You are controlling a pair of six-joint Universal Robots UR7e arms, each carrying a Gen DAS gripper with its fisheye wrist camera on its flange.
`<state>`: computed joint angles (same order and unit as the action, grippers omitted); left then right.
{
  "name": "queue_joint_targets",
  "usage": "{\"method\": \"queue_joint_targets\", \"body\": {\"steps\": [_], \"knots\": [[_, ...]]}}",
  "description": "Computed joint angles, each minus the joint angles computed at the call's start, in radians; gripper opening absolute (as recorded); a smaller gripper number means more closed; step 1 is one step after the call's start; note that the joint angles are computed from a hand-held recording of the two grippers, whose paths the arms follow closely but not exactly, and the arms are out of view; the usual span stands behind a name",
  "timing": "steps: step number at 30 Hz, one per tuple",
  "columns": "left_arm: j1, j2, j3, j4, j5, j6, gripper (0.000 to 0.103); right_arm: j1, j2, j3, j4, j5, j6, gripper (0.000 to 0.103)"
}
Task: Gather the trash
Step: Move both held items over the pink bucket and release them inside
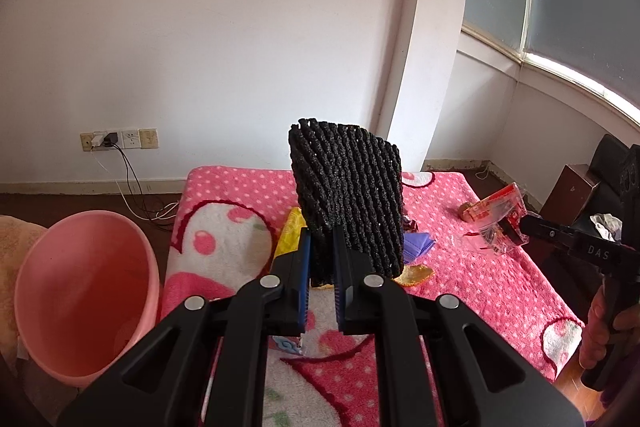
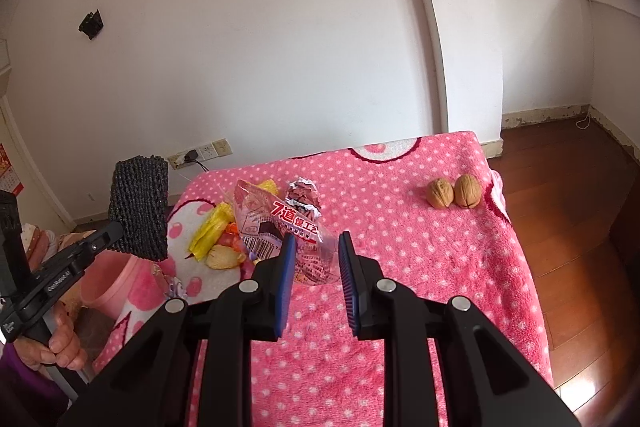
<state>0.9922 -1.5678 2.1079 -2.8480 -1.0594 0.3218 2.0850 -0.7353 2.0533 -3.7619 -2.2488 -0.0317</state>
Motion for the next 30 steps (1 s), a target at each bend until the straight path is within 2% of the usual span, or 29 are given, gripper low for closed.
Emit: {"method": "queue_joint_targets", "body": {"steps": [4,10,17,23,30], "knots": [[0.008,-0.019,-0.003,-0.024,0.018,0.016,0.009,0.017,0.012,-0.035,0.039,0.021,-0.007,0.021],[0.025,-0.051,0.003,-0.111,0.098,0.06,0.009,0.044,0.064,-0.14,0.159,0.103,-0.04,0.021],[0.061,-0.072,0.011,-0.226,0.206,0.136,0.009,0.088,0.161,-0.332,0.352,0.188,-0.117,0.021],[0.091,-0.089,0.028,-0.321,0.29,0.214,0.009,0.107,0.268,-0.521,0.537,0.277,-0.15,0.021],[0.147,-0.096,0.021,-0.322,0.336,0.207,0.01,0.103,0.407,-0.745,0.73,0.326,-0.143,0.021]]}}
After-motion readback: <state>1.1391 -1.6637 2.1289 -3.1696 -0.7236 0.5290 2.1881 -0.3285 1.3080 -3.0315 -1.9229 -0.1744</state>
